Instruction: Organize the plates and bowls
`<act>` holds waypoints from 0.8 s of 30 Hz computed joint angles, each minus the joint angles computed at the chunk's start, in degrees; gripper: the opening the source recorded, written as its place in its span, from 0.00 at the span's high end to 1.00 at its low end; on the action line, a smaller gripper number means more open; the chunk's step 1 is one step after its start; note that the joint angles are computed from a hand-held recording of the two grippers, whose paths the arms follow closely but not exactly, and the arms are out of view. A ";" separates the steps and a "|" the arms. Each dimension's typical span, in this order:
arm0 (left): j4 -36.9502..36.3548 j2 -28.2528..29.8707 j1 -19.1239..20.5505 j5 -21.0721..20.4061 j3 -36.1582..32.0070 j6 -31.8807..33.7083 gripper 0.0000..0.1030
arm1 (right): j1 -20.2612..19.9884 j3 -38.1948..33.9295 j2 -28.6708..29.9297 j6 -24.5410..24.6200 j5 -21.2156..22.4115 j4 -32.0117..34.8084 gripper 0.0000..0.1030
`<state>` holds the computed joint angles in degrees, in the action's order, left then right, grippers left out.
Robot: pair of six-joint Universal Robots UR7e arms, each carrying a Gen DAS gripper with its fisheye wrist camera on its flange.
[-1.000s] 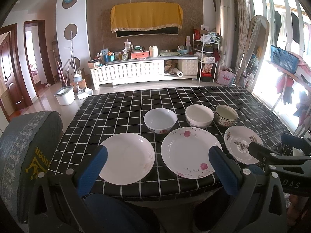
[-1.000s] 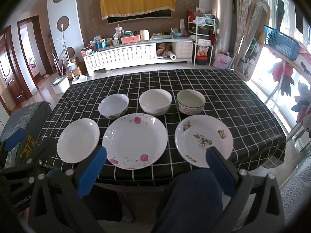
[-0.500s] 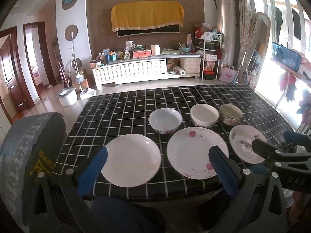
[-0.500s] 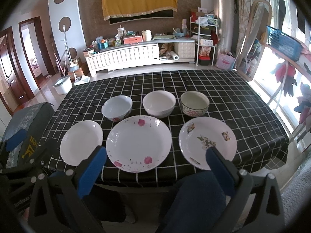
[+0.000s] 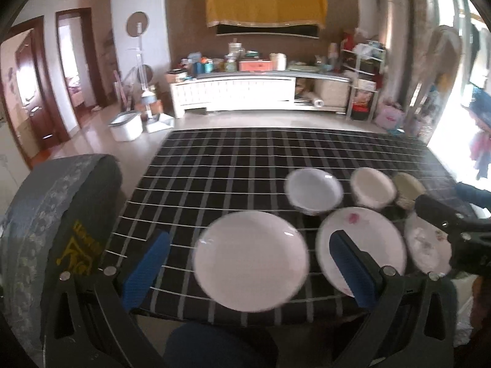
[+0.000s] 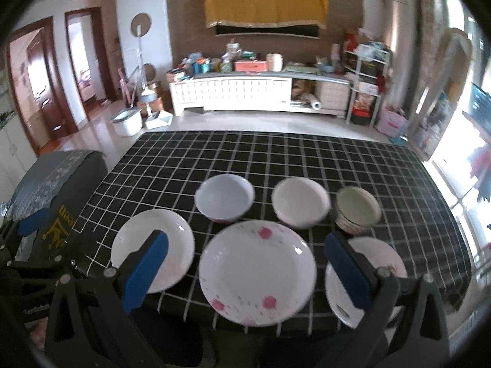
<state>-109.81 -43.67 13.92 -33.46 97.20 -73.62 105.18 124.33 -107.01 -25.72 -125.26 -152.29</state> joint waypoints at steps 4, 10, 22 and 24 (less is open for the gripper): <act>1.02 -1.82 2.57 -0.97 1.53 -1.55 0.00 | -1.04 -1.38 5.12 -1.68 2.74 0.06 0.00; 5.23 -3.23 6.77 -5.24 2.48 -8.22 0.00 | -3.17 -1.99 10.69 -2.76 5.90 2.00 0.00; -5.01 -2.09 13.50 -12.89 6.62 -2.26 0.55 | -7.47 -3.73 18.15 -4.15 5.65 7.21 0.45; -7.22 -2.32 14.31 -13.92 7.56 -1.69 0.63 | -7.86 -3.93 19.06 -4.25 5.22 7.46 0.47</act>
<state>-117.03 -45.99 28.23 -47.38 104.76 -75.31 97.32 120.40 -87.95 -29.97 -120.04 -144.84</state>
